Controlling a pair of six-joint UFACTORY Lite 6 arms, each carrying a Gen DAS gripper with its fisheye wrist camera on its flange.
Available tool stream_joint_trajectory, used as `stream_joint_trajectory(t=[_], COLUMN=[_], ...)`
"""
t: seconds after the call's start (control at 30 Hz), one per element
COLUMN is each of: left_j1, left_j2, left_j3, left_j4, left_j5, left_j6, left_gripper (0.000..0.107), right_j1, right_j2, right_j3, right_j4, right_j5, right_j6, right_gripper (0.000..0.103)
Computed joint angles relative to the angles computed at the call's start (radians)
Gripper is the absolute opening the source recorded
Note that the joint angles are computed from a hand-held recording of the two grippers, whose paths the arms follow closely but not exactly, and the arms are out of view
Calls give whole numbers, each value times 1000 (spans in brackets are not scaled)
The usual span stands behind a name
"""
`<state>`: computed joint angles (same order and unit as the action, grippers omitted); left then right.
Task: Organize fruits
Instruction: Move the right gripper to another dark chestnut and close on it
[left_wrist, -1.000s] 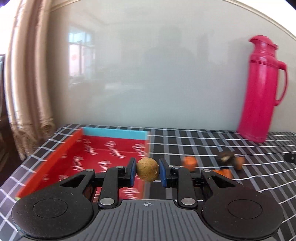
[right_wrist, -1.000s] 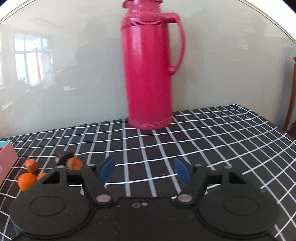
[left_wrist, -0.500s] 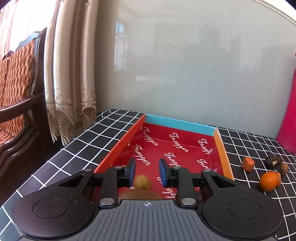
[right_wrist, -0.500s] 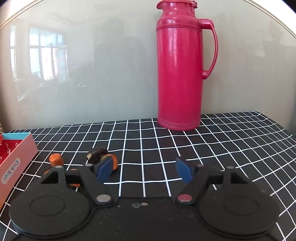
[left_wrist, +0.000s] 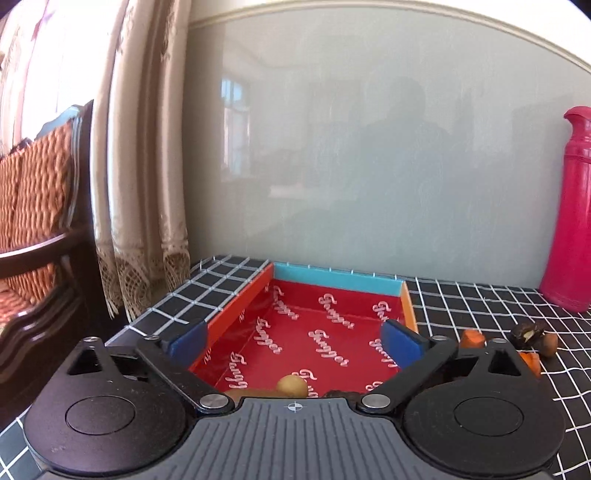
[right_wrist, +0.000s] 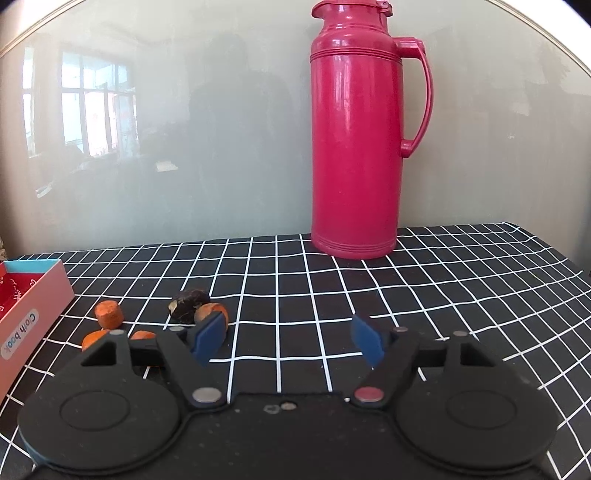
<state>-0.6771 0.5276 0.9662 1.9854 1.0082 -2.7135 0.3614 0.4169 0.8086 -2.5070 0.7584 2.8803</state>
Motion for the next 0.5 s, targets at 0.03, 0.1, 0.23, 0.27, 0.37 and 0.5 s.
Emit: stream_joint_trajectory(t=[0.03,0.1,0.23,0.27,0.37,0.5], left_j1=[-9,-28,-41,-52,-72,-74], left_j2=[-1,1,14,18,27,70], left_j3=[-2,-3,8,2,1,44], left_j4=[-11,-36,-73,-82,-102,-101], left_j5=[14,36,42,51,61,122], left_j6=[4,12,22,8,-4,67], left_gripper=[103,103,103,103,103,103], right_j1=[1,5,6,4,9,16], right_j2=[-3,-9,-19,-19,-2,15], right_j3=[-4,-12,-28,-30,-21,-10], right_j4=[-5,-9,-14,-21,-15,-47], right_j5=[3,10,20,21,34,51], right_j6=[4,7,4,5,2,17], right_gripper=[75,76,78,78,80,80])
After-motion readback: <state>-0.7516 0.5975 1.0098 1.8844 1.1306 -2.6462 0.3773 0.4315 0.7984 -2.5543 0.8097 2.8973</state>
